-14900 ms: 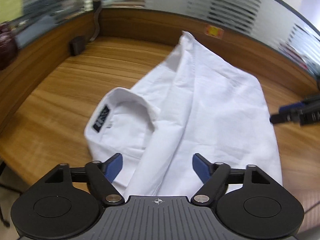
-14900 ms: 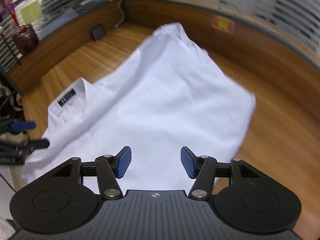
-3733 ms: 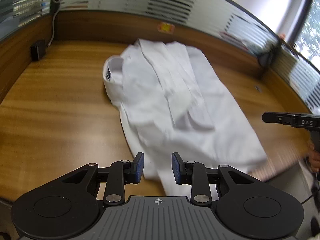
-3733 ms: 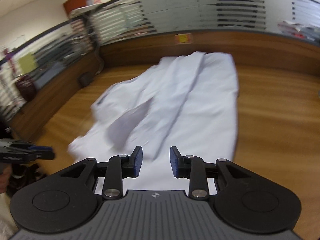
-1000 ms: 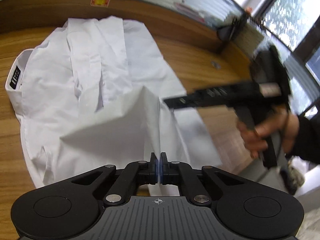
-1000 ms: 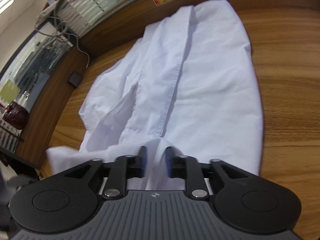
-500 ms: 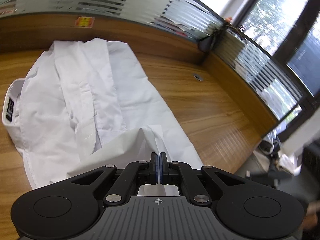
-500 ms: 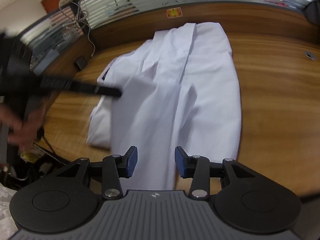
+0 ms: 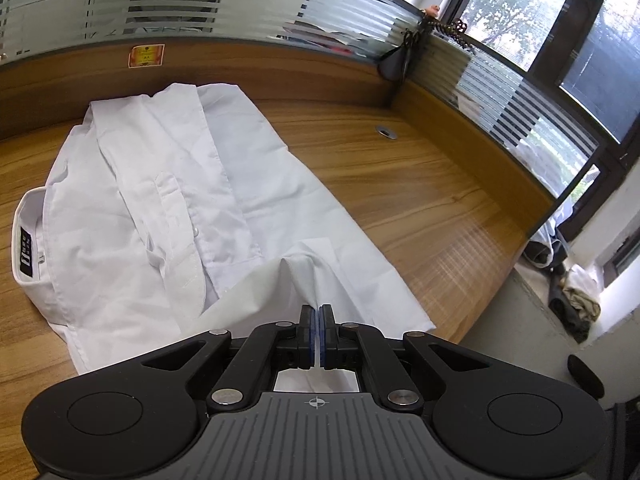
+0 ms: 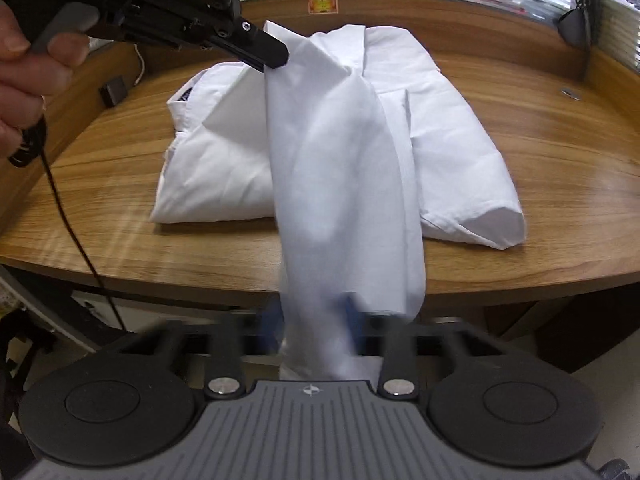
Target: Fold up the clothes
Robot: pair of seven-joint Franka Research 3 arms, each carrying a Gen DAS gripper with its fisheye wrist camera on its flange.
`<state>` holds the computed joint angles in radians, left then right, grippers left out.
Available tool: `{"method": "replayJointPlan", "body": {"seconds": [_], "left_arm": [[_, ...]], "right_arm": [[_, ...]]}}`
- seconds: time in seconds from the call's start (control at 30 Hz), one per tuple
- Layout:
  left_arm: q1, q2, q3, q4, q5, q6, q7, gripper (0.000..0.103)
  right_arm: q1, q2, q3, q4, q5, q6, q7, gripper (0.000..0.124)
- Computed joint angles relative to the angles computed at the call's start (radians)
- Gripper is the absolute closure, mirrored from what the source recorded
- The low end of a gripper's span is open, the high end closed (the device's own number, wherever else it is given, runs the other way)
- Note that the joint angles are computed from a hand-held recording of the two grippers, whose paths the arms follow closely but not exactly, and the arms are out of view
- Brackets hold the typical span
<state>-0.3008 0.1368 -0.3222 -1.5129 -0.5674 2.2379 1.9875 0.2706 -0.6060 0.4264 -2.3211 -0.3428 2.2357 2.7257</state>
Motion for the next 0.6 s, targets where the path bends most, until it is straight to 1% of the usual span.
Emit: {"method": "replayJointPlan", "body": {"seconds": [0.07,0.13,0.17,0.2,0.23,0.33,0.4,0.47,0.53,0.6], "left_arm": [[0.011,-0.024,0.001,-0.030,-0.040,0.014,0.033,0.098],[0.017,-0.063,0.009,-0.078,-0.064,0.043,0.082,0.092],[0.016,-0.087,0.014,-0.108,-0.060,0.065,0.112,0.086],[0.014,-0.115,0.021,-0.144,-0.058,0.092,0.146,0.084],[0.011,-0.143,0.029,-0.181,-0.063,0.121,0.184,0.083],[-0.002,-0.201,0.059,-0.269,-0.065,0.189,0.248,0.075],[-0.007,-0.214,0.076,-0.301,-0.047,0.220,0.234,0.069],[-0.009,-0.206,0.086,-0.307,-0.020,0.238,0.187,0.069],[-0.008,-0.182,0.090,-0.294,-0.003,0.244,0.137,0.069],[-0.005,-0.146,0.087,-0.265,0.014,0.243,0.095,0.069]], "right_arm": [[-0.003,-0.004,0.003,0.014,-0.002,-0.038,0.001,0.122],[-0.006,-0.010,0.002,0.036,-0.009,-0.079,-0.013,0.123],[-0.007,-0.012,0.001,0.049,-0.013,-0.102,-0.023,0.123],[-0.011,-0.015,0.000,0.065,-0.019,-0.130,-0.034,0.123],[-0.015,-0.013,0.000,0.088,-0.032,-0.166,-0.060,0.123],[-0.028,0.005,-0.002,0.161,-0.081,-0.266,-0.152,0.123],[-0.042,0.026,-0.004,0.214,-0.129,-0.322,-0.223,0.123],[-0.053,0.051,-0.011,0.265,-0.185,-0.362,-0.308,0.123],[-0.061,0.082,-0.021,0.315,-0.249,-0.385,-0.413,0.123],[-0.066,0.119,-0.035,0.362,-0.321,-0.390,-0.536,0.123]]}}
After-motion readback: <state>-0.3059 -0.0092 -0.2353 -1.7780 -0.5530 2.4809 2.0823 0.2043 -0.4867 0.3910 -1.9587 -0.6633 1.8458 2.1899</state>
